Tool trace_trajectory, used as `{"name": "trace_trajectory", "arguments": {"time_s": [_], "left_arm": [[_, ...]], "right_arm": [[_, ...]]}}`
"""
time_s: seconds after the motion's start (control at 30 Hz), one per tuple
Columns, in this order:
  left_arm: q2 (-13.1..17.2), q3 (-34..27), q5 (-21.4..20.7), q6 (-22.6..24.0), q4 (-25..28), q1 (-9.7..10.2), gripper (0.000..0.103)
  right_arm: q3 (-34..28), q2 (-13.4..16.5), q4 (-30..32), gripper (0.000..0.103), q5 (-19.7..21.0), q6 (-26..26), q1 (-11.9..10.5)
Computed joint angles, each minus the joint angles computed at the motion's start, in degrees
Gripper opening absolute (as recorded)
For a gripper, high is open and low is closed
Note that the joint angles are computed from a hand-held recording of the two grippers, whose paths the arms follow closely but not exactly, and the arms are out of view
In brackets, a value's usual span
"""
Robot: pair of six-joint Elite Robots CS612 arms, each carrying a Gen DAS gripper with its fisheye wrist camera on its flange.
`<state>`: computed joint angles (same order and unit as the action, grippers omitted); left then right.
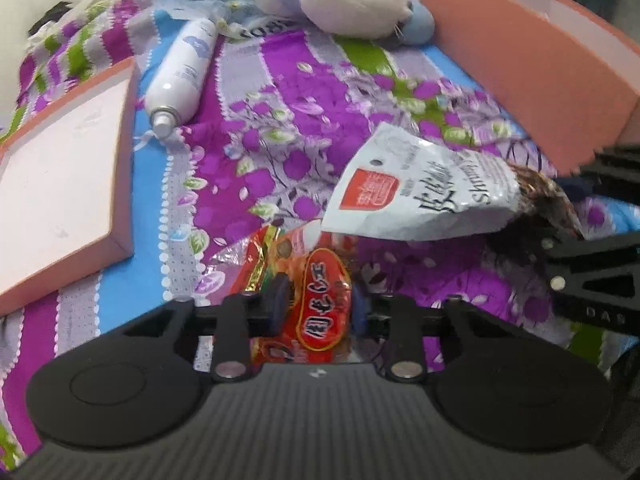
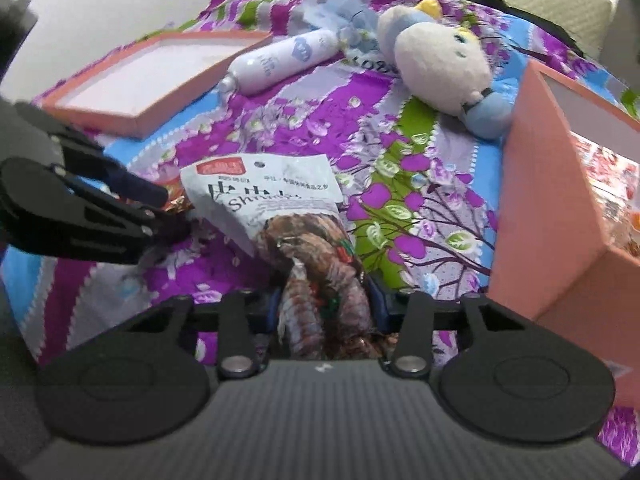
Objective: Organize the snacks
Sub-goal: 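Carry both packets up and over the open pink box with both tools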
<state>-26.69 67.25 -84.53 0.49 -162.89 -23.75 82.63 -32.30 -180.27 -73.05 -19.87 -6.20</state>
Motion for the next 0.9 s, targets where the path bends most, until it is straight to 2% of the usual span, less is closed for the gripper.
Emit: {"name": "trace_trajectory", "arguments": {"time_s": [0.2,0.37,0.5,0.7,0.9], "left_arm": [[-1.07,1.65,1.79,-6.47,-4.09,-0.15,0.013],[-2.53,2.54,3.48,-10.13,-4.68,-0.29,0.009],[-3.71,3.99,3.53,-12.59,-6.66,-0.56,0.009],[-6.45,7.62,1.71,-18.81,-9.56,-0.84,0.008],[-8.87,10.4,1.17,-18.33,-13.1,-1.78,0.008]], "right_arm": [[2.55,-1.81,-2.86,0.046,-0.94,11.2,-0.68],[3.97,-3.48,-0.64,0.046,-1.28,16.19,-1.04],[4.73,-4.26,-1.54,0.046,-3.85,16.36,-0.61],[7.55,-6.48,-4.09,0.046,-3.51,20.02,-0.88],[9.9,-8.57,-7.28,0.046,-3.8,22.42,-1.14]]}}
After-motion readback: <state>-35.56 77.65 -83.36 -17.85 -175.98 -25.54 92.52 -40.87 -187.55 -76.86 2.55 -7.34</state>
